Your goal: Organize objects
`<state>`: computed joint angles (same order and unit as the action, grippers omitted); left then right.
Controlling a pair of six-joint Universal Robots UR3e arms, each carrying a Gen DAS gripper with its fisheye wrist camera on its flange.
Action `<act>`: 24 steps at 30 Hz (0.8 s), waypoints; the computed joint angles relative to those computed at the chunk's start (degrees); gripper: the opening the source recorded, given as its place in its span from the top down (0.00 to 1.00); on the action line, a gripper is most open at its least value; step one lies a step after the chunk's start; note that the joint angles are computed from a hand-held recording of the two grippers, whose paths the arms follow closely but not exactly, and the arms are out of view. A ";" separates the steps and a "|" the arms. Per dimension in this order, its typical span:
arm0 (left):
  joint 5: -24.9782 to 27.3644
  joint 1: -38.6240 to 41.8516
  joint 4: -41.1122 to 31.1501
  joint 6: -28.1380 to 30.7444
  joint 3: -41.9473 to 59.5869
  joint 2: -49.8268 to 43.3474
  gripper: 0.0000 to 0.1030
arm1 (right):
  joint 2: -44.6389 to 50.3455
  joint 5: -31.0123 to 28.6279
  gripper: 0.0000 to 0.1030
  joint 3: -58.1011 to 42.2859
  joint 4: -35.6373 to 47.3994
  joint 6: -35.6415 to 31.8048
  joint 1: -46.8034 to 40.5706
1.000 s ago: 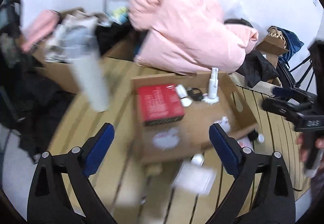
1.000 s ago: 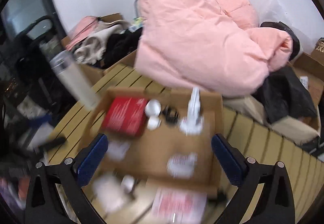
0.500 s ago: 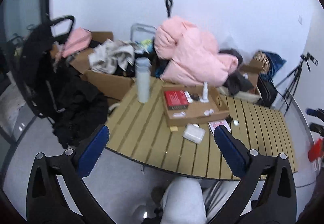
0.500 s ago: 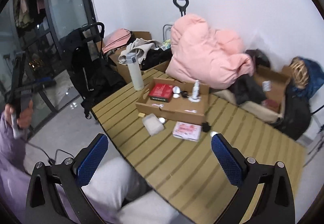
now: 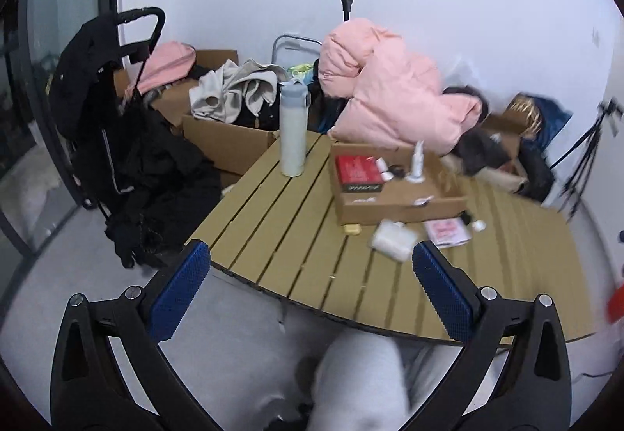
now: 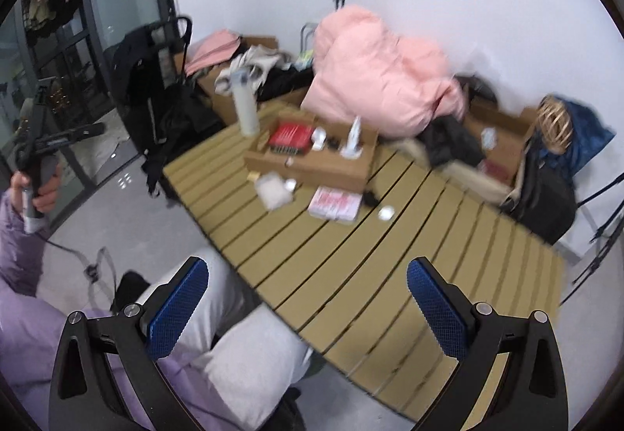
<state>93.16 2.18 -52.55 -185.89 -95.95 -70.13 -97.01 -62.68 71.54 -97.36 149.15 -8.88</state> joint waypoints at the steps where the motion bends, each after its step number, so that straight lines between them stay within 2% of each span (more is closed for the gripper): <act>1: 3.03 -3.16 5.60 -0.76 -4.23 -1.82 0.00 | -0.35 -0.49 0.00 3.60 -3.09 0.73 0.55; 3: 4.68 -5.77 10.68 -0.74 -8.13 -4.67 0.00 | 1.20 -3.96 0.00 11.79 -12.44 4.58 3.79; 9: 10.36 -11.70 24.20 1.22 -16.26 -10.56 0.00 | 5.35 -8.70 0.00 26.28 -32.22 12.14 8.27; 10: 10.68 -11.90 27.21 1.55 -18.32 -10.91 0.00 | 6.33 -10.09 0.00 27.52 -34.94 12.79 9.09; 11: 10.78 -11.86 28.52 1.46 -18.92 -11.52 0.00 | 8.72 -13.92 0.00 28.92 -38.93 14.49 10.87; 13: 9.38 -10.67 30.42 1.15 -20.49 -12.50 0.00 | 12.69 -16.80 0.00 28.31 -40.42 16.49 12.27; 16: 6.07 -7.95 32.38 1.27 -20.73 -16.16 0.00 | 17.41 -15.21 0.01 28.18 -43.64 17.15 11.88; 17: 5.68 -7.62 33.96 1.82 -20.54 -17.90 0.00 | 19.08 -15.14 0.03 27.68 -45.51 17.35 11.84; 19: 3.71 -6.20 37.11 3.34 -18.91 -22.20 0.00 | 21.19 -15.95 0.13 26.26 -47.24 18.00 12.01; 21: 1.13 -4.27 36.45 3.29 -13.01 -29.02 0.02 | 25.34 -15.43 0.15 21.51 -47.49 17.46 11.37; 23: -3.17 -2.09 33.18 3.00 -5.45 -35.75 0.14 | 31.18 -13.23 0.17 14.13 -46.96 16.67 10.14; 24: -4.94 -1.27 31.91 2.97 -1.70 -39.01 0.17 | 33.97 -13.34 0.27 10.38 -46.32 16.39 10.04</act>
